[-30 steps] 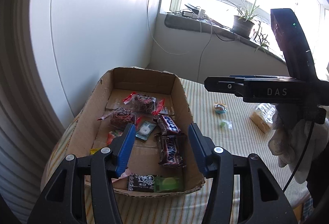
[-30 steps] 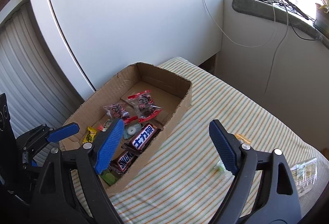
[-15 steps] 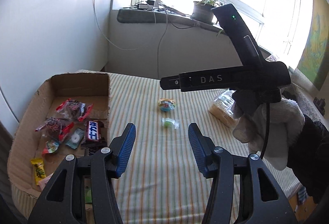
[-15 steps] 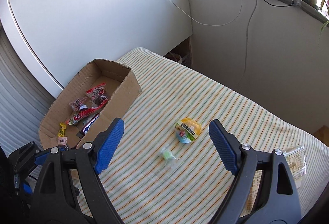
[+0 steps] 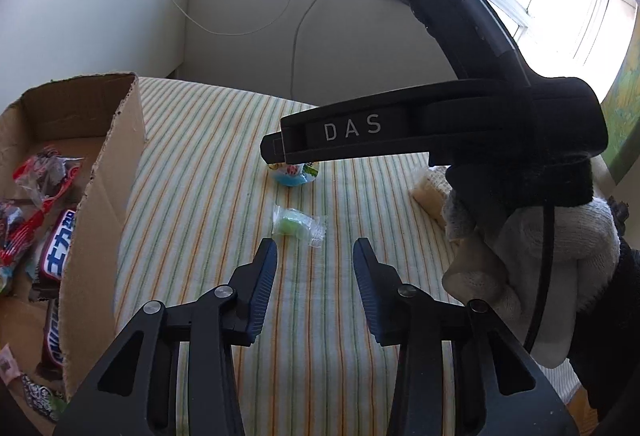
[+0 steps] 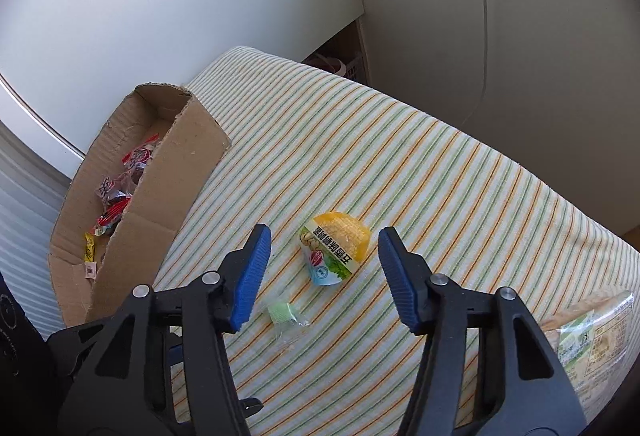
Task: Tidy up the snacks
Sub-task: 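Grasp the green mint with the left tool while the right tool grasps the yellow cup candy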
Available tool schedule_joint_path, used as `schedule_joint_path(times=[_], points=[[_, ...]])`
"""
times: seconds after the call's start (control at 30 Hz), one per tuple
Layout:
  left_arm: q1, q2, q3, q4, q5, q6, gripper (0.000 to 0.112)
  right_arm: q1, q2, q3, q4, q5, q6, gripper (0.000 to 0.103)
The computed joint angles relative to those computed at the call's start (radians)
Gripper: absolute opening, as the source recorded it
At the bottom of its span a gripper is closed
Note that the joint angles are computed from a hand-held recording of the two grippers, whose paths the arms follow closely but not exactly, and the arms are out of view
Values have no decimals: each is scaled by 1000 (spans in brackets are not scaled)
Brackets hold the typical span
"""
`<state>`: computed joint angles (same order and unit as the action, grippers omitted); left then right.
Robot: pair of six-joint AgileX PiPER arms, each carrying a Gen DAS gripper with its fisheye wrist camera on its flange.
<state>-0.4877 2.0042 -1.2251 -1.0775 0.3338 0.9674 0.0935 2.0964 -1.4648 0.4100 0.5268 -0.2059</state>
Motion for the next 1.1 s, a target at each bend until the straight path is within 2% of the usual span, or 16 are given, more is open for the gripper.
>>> schedule_joint_path(times=[0.23,0.43,0.5,0.57,0.87,1.1], points=[[-12,93,-107,184,3,-194,34,9,33,-11,-10,-18,0,54],[-37,114,-145,301,-21,-299,34,26,51,-22,-69,-29,46,42],[-40,113,-143,308,-26,-305,32,30,41,-6,-77,-39,52,36],[-47,116,-145,317,-31,-320,23,30,35,5,-76,-49,53,34],[-50,101,-117,254,-45,-241,19,4,-24,87,3,-92,-3,31],[-49,28,-30,102,-62,-100,19,-6,-88,146,14,-114,-24,30]])
